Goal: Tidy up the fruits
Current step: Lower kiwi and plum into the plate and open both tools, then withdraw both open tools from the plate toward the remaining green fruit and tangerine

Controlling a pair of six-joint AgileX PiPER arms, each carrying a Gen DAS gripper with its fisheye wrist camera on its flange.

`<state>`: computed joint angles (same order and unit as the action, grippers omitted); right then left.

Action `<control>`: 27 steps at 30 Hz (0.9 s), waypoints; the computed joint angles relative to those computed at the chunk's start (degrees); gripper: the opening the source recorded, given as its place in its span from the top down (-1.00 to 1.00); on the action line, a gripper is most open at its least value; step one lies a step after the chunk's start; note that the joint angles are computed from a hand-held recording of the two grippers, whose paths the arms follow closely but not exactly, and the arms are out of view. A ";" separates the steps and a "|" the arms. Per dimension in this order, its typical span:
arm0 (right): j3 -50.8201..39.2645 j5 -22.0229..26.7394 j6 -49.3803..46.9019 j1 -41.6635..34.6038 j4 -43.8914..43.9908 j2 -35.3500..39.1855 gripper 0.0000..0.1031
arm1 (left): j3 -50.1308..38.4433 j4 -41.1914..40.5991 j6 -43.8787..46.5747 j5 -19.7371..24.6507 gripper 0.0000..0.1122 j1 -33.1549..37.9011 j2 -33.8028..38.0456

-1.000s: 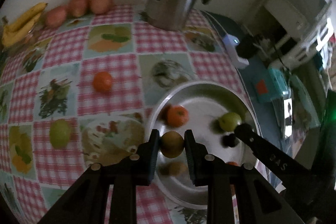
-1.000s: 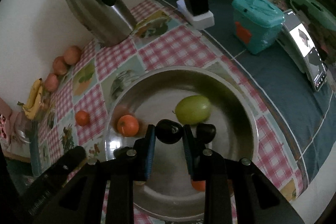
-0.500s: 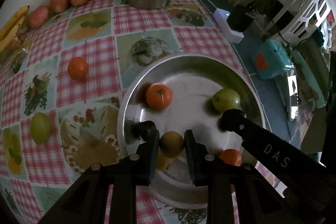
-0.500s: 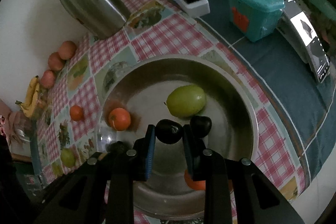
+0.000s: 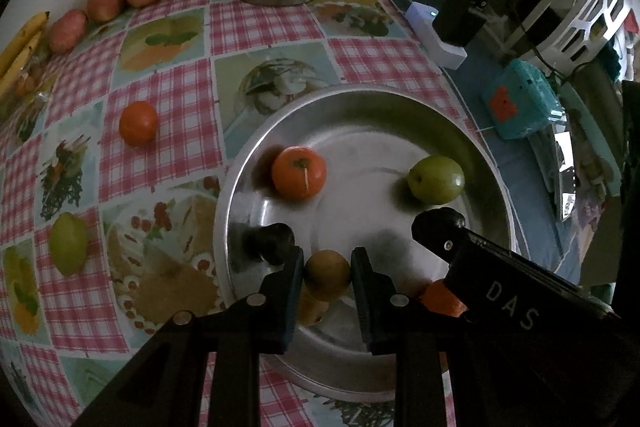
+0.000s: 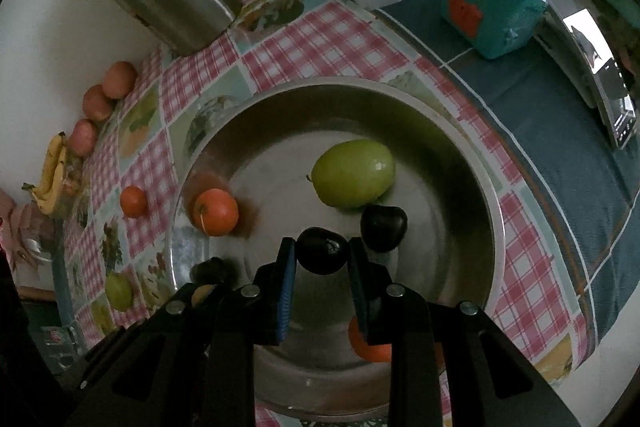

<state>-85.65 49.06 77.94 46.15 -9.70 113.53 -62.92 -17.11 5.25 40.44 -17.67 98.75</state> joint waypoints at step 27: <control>-2.49 2.37 -1.73 0.01 0.41 1.47 0.31 | -0.86 0.44 0.10 0.62 0.24 -0.85 0.77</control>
